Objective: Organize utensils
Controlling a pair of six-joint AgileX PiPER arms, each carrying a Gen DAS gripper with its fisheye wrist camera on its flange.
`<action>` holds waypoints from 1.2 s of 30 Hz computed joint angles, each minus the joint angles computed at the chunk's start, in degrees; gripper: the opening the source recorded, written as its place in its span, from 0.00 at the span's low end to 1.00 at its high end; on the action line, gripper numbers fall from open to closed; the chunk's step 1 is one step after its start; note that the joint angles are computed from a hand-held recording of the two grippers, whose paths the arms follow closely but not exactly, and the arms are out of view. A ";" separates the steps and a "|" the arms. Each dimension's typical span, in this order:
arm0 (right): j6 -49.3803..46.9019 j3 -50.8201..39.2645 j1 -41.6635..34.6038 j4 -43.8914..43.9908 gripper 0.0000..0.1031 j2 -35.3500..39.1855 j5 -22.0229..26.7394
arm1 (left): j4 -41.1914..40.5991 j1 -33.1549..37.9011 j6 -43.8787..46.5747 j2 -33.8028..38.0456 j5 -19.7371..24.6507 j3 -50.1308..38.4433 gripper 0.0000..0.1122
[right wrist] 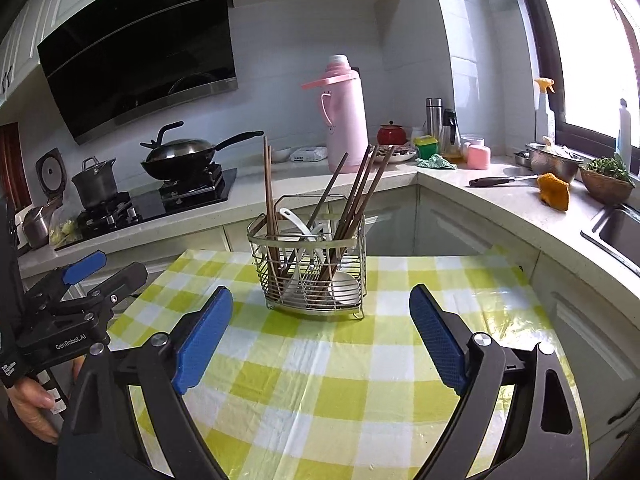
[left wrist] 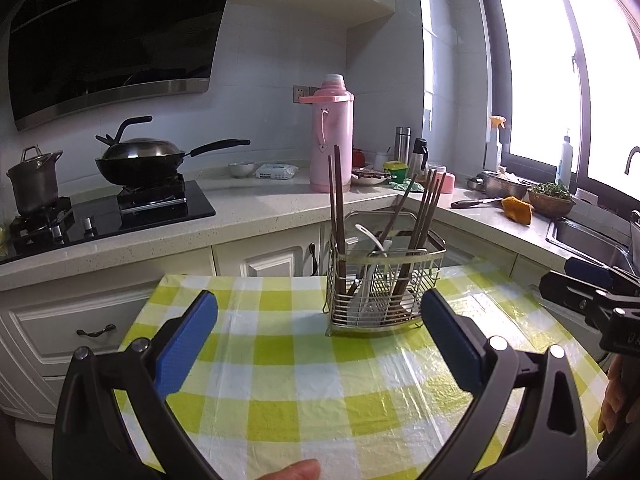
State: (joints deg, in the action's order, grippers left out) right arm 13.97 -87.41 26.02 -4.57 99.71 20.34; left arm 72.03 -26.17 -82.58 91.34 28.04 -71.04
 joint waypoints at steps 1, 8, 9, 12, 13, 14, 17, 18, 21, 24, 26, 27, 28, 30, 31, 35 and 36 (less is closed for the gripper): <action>0.02 -1.00 -0.10 -0.25 0.82 0.25 0.66 | -1.64 -0.15 1.67 0.40 0.44 -1.33 0.88; 0.88 -5.08 -0.59 -1.61 0.82 1.55 2.72 | -10.46 -0.86 12.47 2.88 2.80 -8.75 0.88; 1.02 -5.57 -0.60 -1.92 0.82 1.84 3.22 | -12.34 -0.57 14.07 3.14 2.66 -9.40 0.88; 1.72 -7.63 -0.59 -2.83 0.82 3.10 5.92 | -18.99 0.66 20.29 4.03 2.08 -10.87 0.88; 1.83 -8.23 -0.67 -2.91 0.82 3.51 6.87 | -20.55 0.96 21.73 4.40 2.27 -11.13 0.88; 1.16 -9.19 -0.87 -2.17 0.82 4.05 8.15 | -22.21 1.18 23.15 4.90 2.48 -11.62 0.88; 0.48 -9.76 -1.20 -1.81 0.82 4.45 9.08 | -25.77 2.08 26.12 5.78 1.15 -11.74 0.88; 0.71 -9.88 -1.18 -2.19 0.82 4.56 9.22 | -25.81 2.06 26.15 5.99 1.16 -11.89 0.88; 1.15 -9.82 -1.03 -3.29 0.82 4.25 9.08 | -26.21 2.32 26.19 6.15 0.45 -12.02 0.88; 2.03 -9.23 -0.99 -4.39 0.82 3.61 8.18 | -26.10 2.48 25.69 5.91 -0.26 -11.86 0.88; 1.90 -9.09 -0.92 -4.49 0.82 3.36 7.99 | -26.52 2.52 26.09 5.92 -0.68 -11.77 0.88; 1.89 -9.15 -0.84 -4.65 0.82 3.35 8.11 | -26.86 2.54 26.52 5.93 -0.93 -11.67 0.88; 1.41 -9.20 -0.86 -4.24 0.82 3.41 8.20 | -27.03 2.46 26.83 6.01 -0.94 -11.72 0.88; -0.88 -9.36 -1.07 -2.05 0.82 3.53 8.54 | -26.92 2.30 26.98 6.08 -0.85 -11.64 0.88; -0.77 -9.50 -0.96 -2.31 0.82 3.64 8.73 | -26.98 2.29 27.07 6.12 -0.81 -11.64 0.88; -0.88 -9.64 -0.87 -2.31 0.82 3.69 8.88 | -27.70 2.64 27.47 5.99 -1.38 -11.28 0.88; -0.91 -9.58 -0.91 -2.33 0.82 3.69 8.81 | -27.81 2.75 27.59 6.04 -1.47 -11.26 0.88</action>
State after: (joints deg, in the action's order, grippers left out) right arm 13.06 -96.99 25.11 -6.90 103.40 29.14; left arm 44.22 -23.42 -54.99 97.37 26.58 -82.30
